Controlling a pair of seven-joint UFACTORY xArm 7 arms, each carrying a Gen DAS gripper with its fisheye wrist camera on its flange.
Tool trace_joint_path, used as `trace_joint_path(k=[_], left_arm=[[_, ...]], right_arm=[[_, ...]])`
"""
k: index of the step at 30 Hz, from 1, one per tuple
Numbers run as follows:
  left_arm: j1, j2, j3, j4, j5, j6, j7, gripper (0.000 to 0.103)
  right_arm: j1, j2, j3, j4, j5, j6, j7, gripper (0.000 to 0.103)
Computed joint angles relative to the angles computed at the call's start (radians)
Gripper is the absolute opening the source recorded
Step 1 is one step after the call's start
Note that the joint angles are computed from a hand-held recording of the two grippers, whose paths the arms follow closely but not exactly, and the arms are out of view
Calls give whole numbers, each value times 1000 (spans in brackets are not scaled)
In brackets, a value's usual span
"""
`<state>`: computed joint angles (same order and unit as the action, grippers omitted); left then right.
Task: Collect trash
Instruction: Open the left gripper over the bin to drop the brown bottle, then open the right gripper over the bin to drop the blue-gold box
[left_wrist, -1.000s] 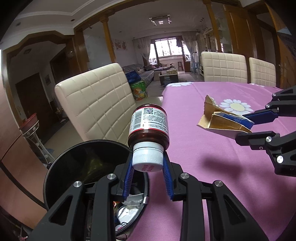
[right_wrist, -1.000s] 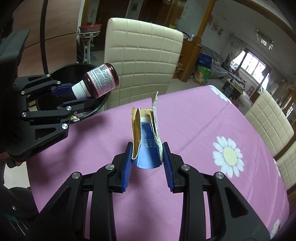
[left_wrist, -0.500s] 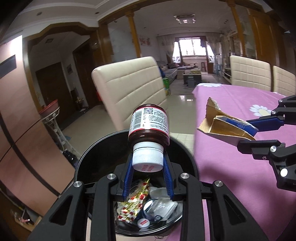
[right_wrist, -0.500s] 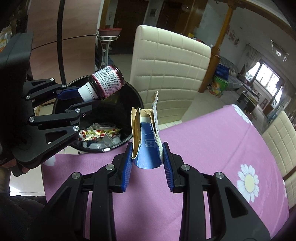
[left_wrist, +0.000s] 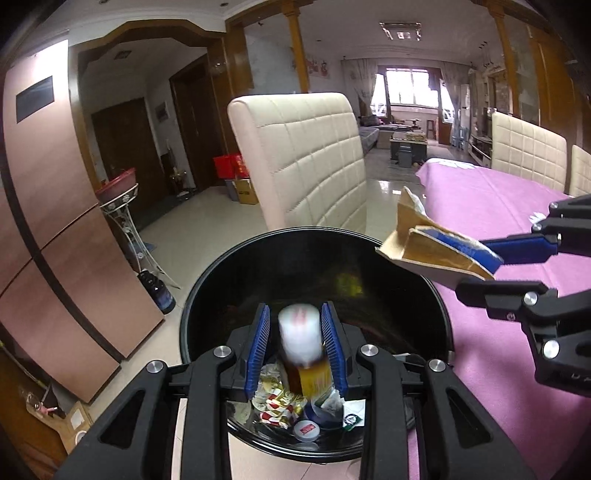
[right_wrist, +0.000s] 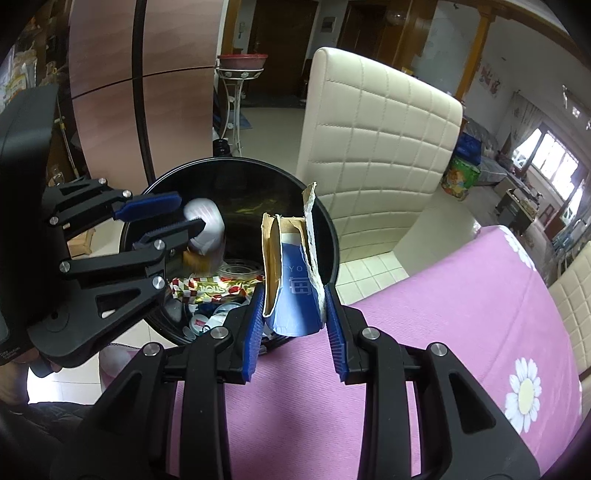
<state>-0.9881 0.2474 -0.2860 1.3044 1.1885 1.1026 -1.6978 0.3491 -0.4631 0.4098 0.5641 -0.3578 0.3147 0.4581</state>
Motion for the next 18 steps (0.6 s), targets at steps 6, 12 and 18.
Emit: trace_joint_path(k=[6, 12, 18], left_arm=[[11, -27, 0, -33, -25, 9, -53, 77], [31, -49, -15, -61, -29, 11, -67, 79], [57, -68, -22, -91, -44, -14, -90, 83]], right_arm=[[18, 7, -12, 3, 16, 6, -12, 33], [23, 31, -3, 15, 10, 9, -10, 33], [28, 62, 0, 34, 0, 11, -4, 35]])
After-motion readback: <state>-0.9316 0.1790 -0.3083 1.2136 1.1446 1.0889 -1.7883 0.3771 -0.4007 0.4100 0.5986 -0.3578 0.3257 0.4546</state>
